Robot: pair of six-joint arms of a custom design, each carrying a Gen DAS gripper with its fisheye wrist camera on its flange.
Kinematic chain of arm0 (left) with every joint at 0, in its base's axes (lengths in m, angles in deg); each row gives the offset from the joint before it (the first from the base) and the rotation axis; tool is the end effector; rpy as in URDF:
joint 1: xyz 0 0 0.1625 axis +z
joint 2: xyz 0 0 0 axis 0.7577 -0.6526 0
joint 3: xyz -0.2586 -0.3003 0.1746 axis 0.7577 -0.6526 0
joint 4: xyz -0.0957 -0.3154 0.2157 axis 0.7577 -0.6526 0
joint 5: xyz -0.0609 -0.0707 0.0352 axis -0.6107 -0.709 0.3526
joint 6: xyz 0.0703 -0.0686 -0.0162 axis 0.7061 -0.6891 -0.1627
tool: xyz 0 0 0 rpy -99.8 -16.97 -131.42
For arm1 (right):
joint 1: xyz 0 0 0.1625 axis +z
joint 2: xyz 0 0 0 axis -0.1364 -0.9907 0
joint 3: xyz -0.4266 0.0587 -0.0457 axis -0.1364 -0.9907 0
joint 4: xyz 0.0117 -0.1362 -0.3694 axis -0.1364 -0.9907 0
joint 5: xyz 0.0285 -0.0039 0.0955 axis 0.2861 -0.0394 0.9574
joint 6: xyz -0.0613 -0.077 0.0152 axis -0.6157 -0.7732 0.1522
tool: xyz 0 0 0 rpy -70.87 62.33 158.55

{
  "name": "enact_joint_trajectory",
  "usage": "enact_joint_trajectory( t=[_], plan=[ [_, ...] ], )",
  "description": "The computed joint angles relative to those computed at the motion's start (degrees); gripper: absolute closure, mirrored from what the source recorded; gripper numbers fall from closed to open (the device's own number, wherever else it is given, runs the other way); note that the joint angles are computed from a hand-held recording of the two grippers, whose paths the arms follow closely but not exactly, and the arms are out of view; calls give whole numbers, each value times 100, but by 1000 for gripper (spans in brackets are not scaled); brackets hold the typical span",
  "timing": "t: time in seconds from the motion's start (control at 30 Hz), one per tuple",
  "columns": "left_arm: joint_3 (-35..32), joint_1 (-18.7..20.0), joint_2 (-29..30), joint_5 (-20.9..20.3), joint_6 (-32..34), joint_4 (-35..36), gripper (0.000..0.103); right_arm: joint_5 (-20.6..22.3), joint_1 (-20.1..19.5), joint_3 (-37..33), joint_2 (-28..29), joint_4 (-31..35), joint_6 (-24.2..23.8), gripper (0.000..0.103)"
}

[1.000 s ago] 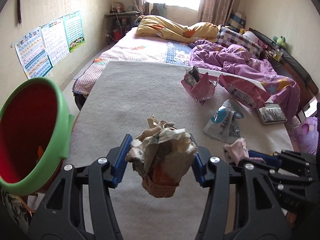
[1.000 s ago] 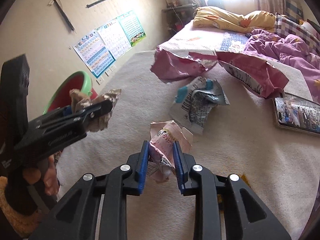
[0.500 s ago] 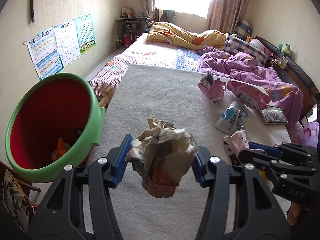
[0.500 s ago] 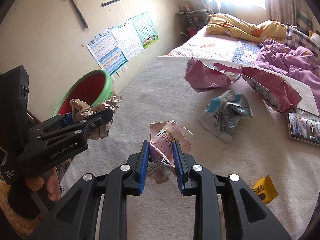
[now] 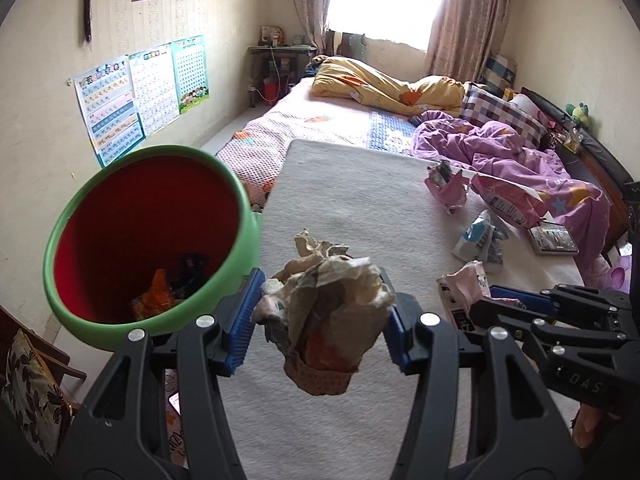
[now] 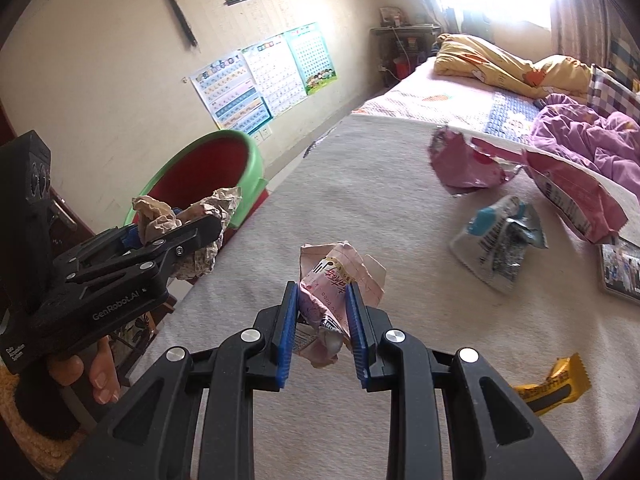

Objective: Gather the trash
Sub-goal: 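Carry the paper ball and pink wrapper over the green bucket with both tools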

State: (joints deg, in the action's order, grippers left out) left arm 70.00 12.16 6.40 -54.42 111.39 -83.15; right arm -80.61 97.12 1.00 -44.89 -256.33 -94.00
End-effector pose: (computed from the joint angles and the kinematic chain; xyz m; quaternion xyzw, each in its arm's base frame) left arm -0.2392 -0.8077 0.0158 0.3812 0.8690 -0.2373 0.2079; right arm 0.0865 -0.7082 0.1571 0.0426 -0.9019 0.3612 0.2331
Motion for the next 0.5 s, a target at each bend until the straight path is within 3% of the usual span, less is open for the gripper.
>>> enact_joint_trajectory(
  t=[0.5],
  plan=[
    [61, 163, -205, -2, 45, -151, 51, -99, 245, -549, 427, 280, -72, 79]
  ],
)
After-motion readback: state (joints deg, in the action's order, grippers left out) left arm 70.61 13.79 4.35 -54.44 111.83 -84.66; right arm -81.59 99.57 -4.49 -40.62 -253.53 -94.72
